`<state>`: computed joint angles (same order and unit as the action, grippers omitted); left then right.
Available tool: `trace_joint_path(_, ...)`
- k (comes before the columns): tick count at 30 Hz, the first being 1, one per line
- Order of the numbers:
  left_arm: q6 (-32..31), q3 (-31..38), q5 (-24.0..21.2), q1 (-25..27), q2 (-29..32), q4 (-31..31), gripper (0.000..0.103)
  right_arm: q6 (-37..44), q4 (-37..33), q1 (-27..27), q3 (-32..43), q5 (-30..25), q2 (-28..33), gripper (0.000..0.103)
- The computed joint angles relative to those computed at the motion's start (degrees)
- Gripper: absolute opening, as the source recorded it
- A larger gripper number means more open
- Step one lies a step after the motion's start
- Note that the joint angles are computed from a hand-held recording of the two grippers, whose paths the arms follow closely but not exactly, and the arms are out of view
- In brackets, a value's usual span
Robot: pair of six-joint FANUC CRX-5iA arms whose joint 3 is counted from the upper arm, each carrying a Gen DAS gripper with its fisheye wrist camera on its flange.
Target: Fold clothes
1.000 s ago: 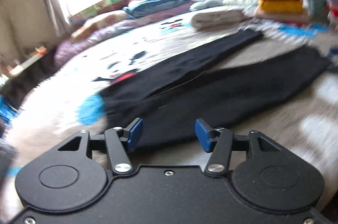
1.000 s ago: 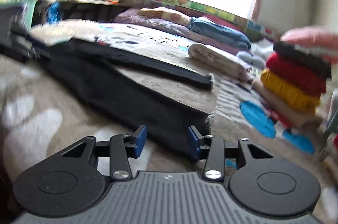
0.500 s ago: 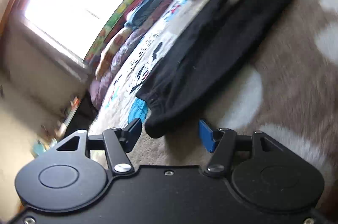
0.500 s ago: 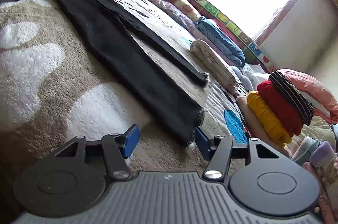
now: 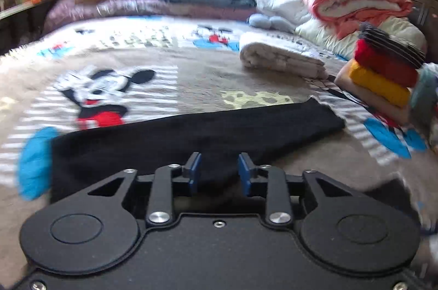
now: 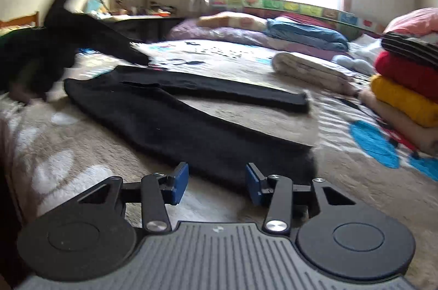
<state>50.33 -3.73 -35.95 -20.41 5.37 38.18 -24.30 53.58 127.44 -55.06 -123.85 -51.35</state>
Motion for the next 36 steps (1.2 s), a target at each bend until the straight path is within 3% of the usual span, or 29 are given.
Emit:
trace_joint_path(2,6.3,4.0,-0.4,-1.5,3.3,-5.7,0.028,1.6,0.8,-2.1,-0.5,2.8,-0.4,0.047)
trace_joint_path(3,10.8,7.6,-2.2,-2.3,5.7,-11.9,0.028,2.3,1.7,-3.0,-1.0,4.3,-0.7,0.047)
trace_joint_path(4,13.1,11.3,-6.1,-3.1,7.8,-17.8,0.028,2.8,2.5,-3.2,-1.4,5.1,-1.4,0.047)
trace_joint_path(5,12.4,12.6,-6.9,-4.0,8.1,-21.3,0.028,3.2,3.1,-2.9,-1.7,5.5,-2.1,0.047)
trace_joint_path(7,12.8,14.7,-8.2,-3.9,8.1,-22.8,0.028,3.4,3.7,-2.5,-2.2,6.0,-3.3,0.048)
trace_joint_path(9,13.6,14.2,-5.2,-3.0,8.0,-19.6,0.028,2.1,4.1,-0.3,-2.6,4.9,-4.9,0.049)
trace_joint_path(12,17.0,20.8,-10.9,-3.8,12.2,-24.8,0.028,-0.5,4.6,3.4,-3.3,2.1,-6.9,0.057)
trace_joint_path(16,16.5,19.1,-8.5,-3.1,9.9,-24.7,0.028,-1.2,5.1,5.3,-3.6,0.3,-8.2,0.057)
trace_joint_path(18,11.9,12.9,-3.6,-1.3,5.9,-17.7,0.028,-1.4,5.2,6.4,-3.5,-1.2,-7.9,0.057)
trace_joint_path(21,8.6,6.4,-1.0,0.6,-0.4,-17.7,0.028,-1.2,5.3,7.8,-3.1,-3.7,-6.9,0.057)
trace_joint_path(23,3.0,0.5,0.4,2.8,-5.3,-15.4,0.029,-0.5,3.9,7.6,-2.4,-4.6,-5.2,0.057)
trace_joint_path(26,-6.0,-7.6,1.2,7.5,-12.1,-11.2,0.044,0.8,0.8,6.6,-0.8,-6.2,-1.9,0.057)
trace_joint_path(30,-22.1,-16.2,3.4,12.7,-18.5,-7.5,0.044,3.3,-3.4,6.9,1.3,-8.7,1.5,0.059)
trace_joint_path(36,-50.2,-26.4,4.2,17.3,-24.5,4.5,0.044,10.4,-10.0,4.3,4.2,-8.8,6.9,0.06)
